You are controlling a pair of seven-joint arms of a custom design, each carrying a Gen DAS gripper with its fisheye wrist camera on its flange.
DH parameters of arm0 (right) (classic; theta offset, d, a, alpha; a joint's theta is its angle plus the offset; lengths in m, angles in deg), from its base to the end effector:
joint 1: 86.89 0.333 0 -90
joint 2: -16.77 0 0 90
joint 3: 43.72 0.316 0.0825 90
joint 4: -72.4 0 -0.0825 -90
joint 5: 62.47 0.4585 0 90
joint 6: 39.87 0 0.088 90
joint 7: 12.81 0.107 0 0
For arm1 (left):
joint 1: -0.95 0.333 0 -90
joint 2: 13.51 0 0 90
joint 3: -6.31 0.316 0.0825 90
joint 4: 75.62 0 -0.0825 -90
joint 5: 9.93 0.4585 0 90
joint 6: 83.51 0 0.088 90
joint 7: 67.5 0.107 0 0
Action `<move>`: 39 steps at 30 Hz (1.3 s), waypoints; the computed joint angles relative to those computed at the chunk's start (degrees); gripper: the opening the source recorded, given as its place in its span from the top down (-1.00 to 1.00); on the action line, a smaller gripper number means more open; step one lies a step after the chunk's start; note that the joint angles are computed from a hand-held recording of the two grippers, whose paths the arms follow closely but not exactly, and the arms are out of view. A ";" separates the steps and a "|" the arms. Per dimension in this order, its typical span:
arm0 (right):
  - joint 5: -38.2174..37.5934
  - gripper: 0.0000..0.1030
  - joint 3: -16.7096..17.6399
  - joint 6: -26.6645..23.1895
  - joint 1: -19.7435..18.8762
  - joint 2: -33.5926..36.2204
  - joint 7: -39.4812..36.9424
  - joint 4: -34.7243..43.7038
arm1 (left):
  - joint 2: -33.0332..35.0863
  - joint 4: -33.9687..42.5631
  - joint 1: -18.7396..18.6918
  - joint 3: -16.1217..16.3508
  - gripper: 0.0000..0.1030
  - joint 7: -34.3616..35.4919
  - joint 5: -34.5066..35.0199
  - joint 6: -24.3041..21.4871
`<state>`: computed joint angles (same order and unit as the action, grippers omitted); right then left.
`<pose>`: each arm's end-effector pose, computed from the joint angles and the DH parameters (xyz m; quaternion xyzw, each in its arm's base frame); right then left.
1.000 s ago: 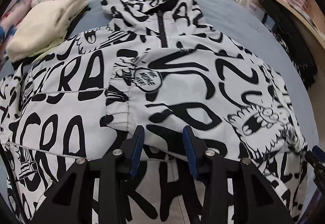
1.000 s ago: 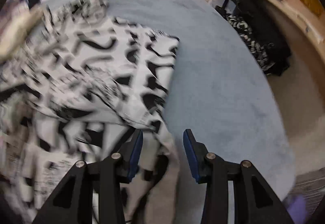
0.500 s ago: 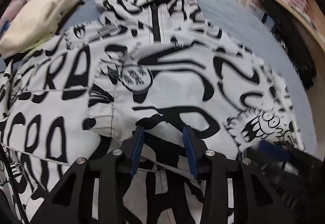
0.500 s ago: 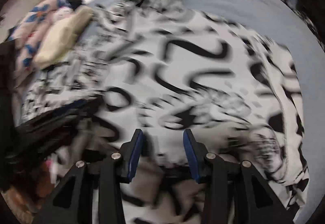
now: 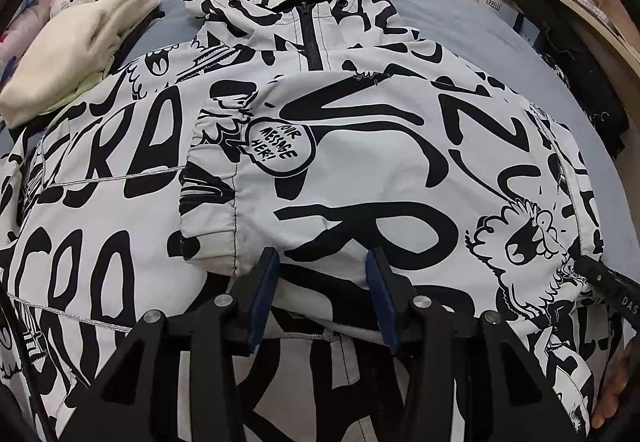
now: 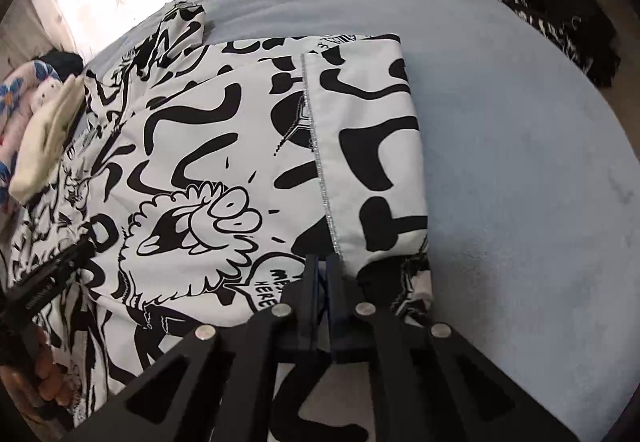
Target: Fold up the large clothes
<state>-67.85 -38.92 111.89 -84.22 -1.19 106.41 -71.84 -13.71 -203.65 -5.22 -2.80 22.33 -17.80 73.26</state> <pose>0.5202 0.0702 0.3948 -0.5765 0.7859 -0.1375 0.1763 0.6021 -0.1590 0.3819 -0.6304 0.7340 -0.2236 0.1178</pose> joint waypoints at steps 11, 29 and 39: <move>7.76 0.63 -1.22 -1.48 1.63 -5.42 -2.58 -2.29 | -7.14 -4.55 -0.17 0.26 0.02 -9.08 12.43 0.20; 12.52 0.27 6.32 -7.56 7.92 -28.81 7.81 -10.85 | -37.14 -22.99 -2.27 6.72 -0.16 -7.29 14.20 -4.14; 5.66 0.27 13.93 -7.48 11.20 -21.97 12.89 -2.95 | -48.84 -30.30 2.55 12.44 -0.23 -0.85 12.89 -6.13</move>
<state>-62.19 -24.99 104.41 -73.02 -23.16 119.30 -74.78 -62.55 -233.95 -2.67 9.64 21.48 -4.90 67.14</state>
